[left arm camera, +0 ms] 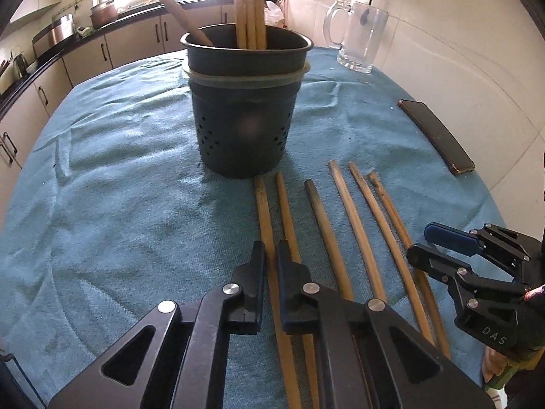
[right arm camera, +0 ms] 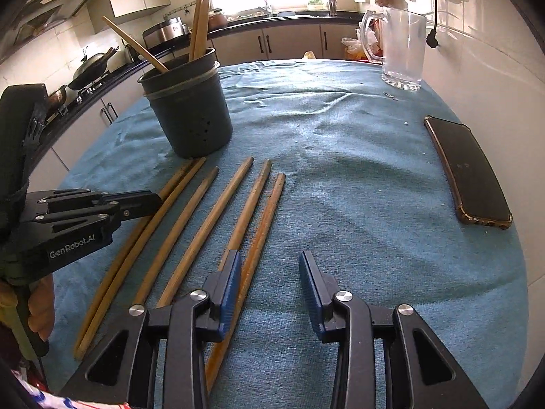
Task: Organize utensils
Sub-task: 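Move both open grippers back down to the remaining chopsticks, then close the left gripper on a chopstick while the right gripper grasps another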
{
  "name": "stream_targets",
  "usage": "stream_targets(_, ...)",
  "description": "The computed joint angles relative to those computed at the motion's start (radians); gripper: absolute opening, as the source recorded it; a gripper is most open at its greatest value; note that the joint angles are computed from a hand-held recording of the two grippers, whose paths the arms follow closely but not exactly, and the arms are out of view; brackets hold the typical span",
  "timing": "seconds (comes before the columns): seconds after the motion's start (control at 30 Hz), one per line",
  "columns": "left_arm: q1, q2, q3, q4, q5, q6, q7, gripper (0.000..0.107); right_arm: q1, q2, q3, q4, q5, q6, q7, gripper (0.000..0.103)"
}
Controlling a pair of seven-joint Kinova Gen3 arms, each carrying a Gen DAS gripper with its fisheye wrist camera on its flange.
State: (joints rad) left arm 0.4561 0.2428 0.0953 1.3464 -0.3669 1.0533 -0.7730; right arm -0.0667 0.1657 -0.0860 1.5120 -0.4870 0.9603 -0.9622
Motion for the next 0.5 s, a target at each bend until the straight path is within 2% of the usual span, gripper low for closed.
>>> stream_targets(0.27, -0.045, -0.046, -0.003, 0.048, 0.054, -0.012, 0.034, 0.006, -0.019, 0.002, 0.005, -0.011, 0.058, -0.009, -0.059, 0.017)
stream_targets(0.5, -0.075, -0.091, 0.01, 0.097, 0.072, -0.014, 0.055, 0.006, -0.008, 0.007, 0.006, -0.027, 0.06, 0.023, -0.071, 0.012)
